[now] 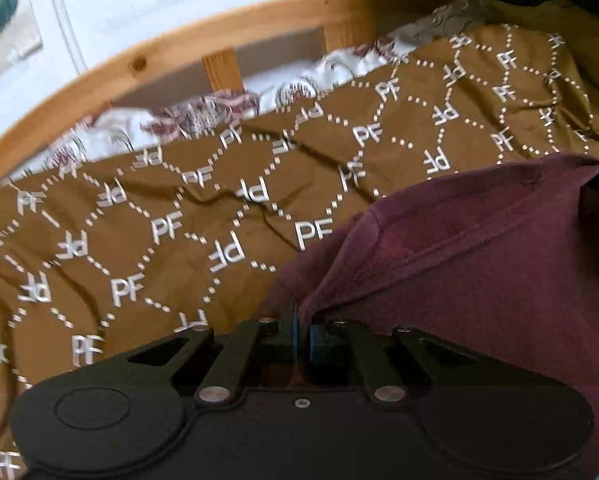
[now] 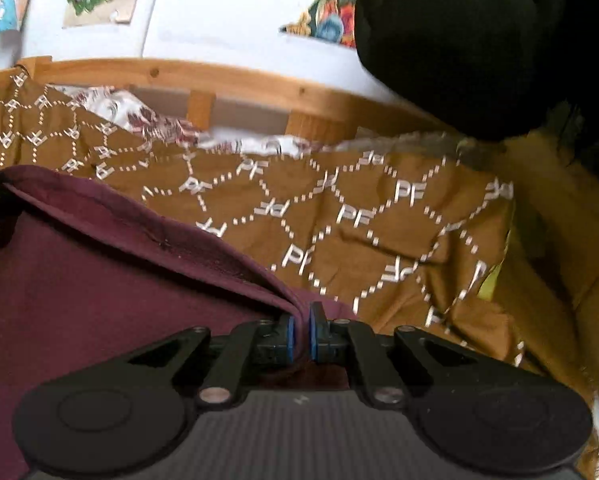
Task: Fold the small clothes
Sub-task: 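Fold the held shirt side over the back and open both grippers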
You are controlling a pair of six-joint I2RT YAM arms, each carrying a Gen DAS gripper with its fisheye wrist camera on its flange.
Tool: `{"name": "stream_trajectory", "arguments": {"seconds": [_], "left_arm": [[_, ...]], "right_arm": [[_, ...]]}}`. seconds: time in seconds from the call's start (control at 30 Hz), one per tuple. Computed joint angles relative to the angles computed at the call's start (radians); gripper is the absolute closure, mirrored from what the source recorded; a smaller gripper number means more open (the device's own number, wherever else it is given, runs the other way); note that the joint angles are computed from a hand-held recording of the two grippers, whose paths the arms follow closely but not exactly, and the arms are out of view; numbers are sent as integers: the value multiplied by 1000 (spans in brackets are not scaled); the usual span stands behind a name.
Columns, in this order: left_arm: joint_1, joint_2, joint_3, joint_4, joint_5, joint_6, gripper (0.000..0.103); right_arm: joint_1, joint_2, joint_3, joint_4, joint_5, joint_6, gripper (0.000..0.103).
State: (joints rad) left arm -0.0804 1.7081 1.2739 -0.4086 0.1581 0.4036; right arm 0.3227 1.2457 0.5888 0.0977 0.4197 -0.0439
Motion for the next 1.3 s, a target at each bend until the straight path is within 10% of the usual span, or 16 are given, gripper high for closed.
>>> {"name": "stream_trajectory", "arguments": {"seconds": [0.23, 0.47, 1.0, 1.3], "left_arm": [[-7, 91, 66, -44, -1, -76, 80], [51, 36, 5, 9, 95, -184, 11], [208, -237, -332, 90, 186, -94, 1], [156, -231, -351, 130, 38, -85, 1]], "right_arm": [[-46, 13, -24, 21, -38, 46, 51], [-52, -95, -54, -38, -15, 81, 2], [236, -474, -199, -406, 230, 295, 0], [332, -318, -269, -85, 412, 150, 19]]}}
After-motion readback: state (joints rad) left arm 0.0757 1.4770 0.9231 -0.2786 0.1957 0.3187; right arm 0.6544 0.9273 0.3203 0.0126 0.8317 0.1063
